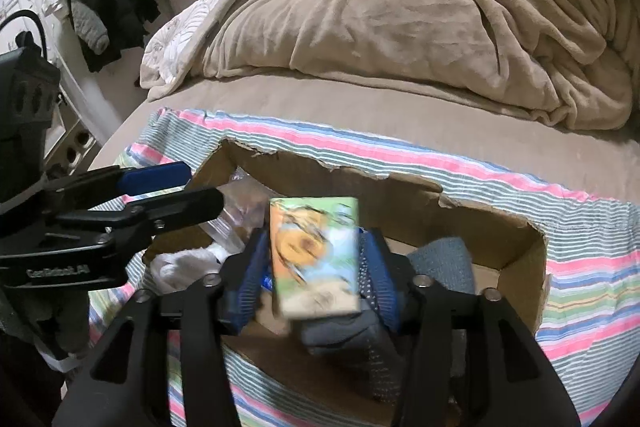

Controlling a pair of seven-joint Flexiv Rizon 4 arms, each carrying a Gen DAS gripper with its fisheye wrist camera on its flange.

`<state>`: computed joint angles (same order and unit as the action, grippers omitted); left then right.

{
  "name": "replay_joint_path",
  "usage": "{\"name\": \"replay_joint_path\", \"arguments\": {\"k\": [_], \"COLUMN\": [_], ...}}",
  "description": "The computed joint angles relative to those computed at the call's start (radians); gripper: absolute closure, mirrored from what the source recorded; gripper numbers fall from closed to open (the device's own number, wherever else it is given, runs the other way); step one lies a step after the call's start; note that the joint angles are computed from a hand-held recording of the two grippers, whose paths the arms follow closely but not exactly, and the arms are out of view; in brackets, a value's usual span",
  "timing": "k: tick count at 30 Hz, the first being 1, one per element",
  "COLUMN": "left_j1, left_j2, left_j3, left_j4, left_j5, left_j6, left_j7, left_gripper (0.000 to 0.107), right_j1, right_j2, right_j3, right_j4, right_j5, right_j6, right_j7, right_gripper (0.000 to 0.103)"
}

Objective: Organize objects
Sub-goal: 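Lower both held items into the box and open both tools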

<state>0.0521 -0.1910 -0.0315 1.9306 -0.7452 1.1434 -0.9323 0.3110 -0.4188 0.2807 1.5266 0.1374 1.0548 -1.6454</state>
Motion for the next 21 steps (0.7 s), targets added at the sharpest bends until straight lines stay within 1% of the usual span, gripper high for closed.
{"name": "replay_joint_path", "arguments": {"k": [1,2,8,21], "left_j1": [0.0,0.0,-0.009,-0.06], "left_j2": [0.007,0.015,0.061,0.203], "left_j3": [0.001,0.002,0.022,0.07], "left_j4": [0.006,0.013,0.051,0.178], "left_j5": [-0.005,-0.01,-0.005,0.032], "left_j6": [0.003,0.005,0.01,0.02], "left_j7": [0.002,0.003,-0.009,-0.065], "left_gripper": [0.043,0.043,0.043,0.043], "right_j1": [0.007,0.012,0.007,0.005], "right_j2": [0.005,0.014,0.062,0.204], "right_j3": [-0.008,-0.013,-0.011,-0.011], "right_j4": [0.008,0.019,0.068,0.225], "right_j5": [-0.011,-0.021,-0.027,-0.003], "right_j6": [0.002,0.011,0.017,0.047], "right_j7": [0.009,0.017,0.022,0.018], "right_gripper": [0.026,0.025,0.025,0.025]}}
